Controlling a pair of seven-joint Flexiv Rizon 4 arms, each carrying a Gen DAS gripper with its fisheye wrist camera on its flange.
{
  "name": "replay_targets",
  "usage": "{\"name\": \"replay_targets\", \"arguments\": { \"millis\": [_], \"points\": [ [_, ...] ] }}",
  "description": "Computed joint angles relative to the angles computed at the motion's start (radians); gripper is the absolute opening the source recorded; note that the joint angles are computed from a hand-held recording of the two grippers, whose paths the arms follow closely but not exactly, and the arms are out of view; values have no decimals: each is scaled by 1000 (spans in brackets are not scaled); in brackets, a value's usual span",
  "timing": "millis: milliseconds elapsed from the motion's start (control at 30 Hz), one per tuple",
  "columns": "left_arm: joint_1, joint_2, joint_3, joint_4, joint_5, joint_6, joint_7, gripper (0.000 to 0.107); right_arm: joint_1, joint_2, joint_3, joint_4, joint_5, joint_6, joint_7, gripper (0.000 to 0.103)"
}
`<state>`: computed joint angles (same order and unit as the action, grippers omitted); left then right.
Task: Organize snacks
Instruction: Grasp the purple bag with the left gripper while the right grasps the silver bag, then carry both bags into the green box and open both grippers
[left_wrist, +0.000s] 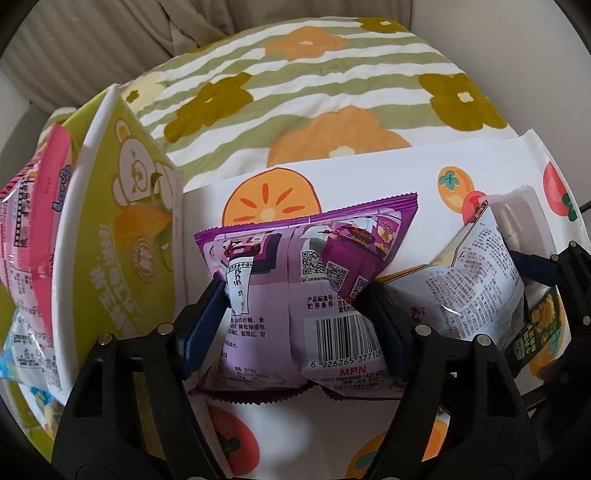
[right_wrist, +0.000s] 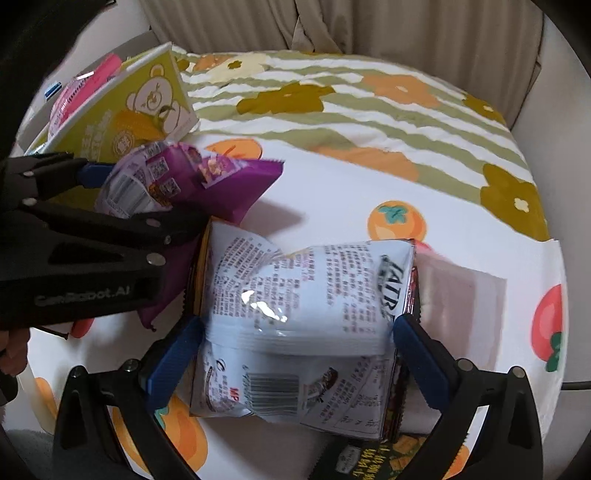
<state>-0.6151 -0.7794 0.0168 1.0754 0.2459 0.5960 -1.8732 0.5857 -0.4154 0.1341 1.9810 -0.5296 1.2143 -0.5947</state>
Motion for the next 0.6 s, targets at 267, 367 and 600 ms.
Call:
{"name": "replay_targets", "arguments": {
  "millis": [267,367,600],
  "points": [
    [2,18,-4,19,-5,3,-7,61,24,26,-40,43,-78,57,72,77],
    [0,28,-4,31,-1,7,-12,61,38,36,-55,54,-125,51,106,73],
    [-6,111,-8,115,13,88,-50,61,38,111,-86,129,-258,101,265,72]
  ]
}}
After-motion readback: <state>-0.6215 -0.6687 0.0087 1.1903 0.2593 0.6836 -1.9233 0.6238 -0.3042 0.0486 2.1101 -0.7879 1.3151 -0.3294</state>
